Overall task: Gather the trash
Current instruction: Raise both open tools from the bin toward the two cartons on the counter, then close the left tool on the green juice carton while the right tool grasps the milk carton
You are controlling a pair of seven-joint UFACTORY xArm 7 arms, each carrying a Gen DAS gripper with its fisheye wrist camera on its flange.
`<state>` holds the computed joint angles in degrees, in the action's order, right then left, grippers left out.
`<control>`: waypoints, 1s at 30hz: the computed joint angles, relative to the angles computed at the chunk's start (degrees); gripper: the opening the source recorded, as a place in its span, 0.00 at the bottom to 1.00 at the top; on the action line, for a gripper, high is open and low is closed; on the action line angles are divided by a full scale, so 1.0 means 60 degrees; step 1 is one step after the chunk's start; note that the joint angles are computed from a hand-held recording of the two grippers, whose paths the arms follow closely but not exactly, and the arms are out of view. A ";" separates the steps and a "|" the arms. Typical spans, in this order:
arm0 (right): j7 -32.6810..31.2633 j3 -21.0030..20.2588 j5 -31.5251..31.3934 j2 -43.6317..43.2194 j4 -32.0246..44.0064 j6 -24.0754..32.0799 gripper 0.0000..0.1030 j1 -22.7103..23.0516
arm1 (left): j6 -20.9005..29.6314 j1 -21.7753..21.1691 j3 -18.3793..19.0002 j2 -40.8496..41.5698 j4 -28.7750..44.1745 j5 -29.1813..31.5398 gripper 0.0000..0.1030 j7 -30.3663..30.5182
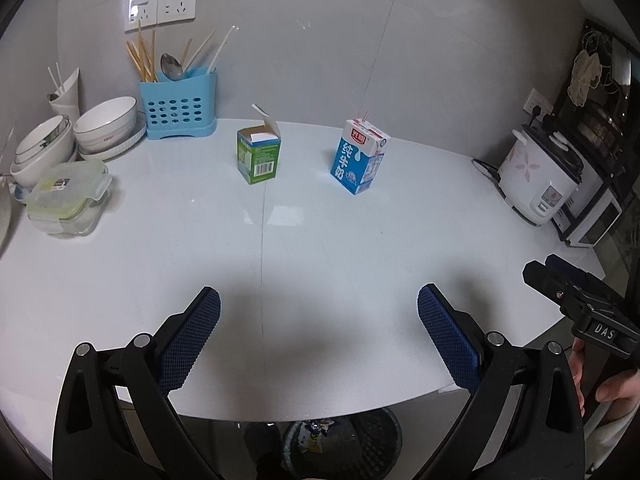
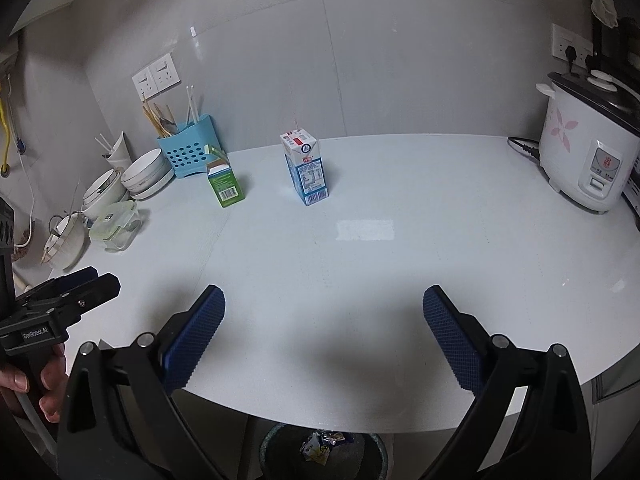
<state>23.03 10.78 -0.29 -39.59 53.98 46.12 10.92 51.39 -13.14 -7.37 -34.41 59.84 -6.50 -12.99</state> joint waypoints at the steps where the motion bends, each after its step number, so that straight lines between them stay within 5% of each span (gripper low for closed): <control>1: 0.0008 0.0036 -0.0041 0.0173 0.0143 -0.0045 0.93 -0.0033 | -0.0045 0.0006 0.0048 0.0113 0.0094 -0.0009 0.94 0.0044; 20: 0.1060 0.0446 -0.1514 0.3259 0.2626 -0.0325 0.93 -0.0329 | -0.0629 0.0145 0.0682 0.2776 0.1889 -0.0825 0.94 0.1680; 30: 0.1708 0.0184 -0.2492 0.5636 0.4469 -0.0131 0.93 0.0158 | -0.0959 0.0548 0.0763 0.4605 0.2918 -0.1078 0.94 0.2320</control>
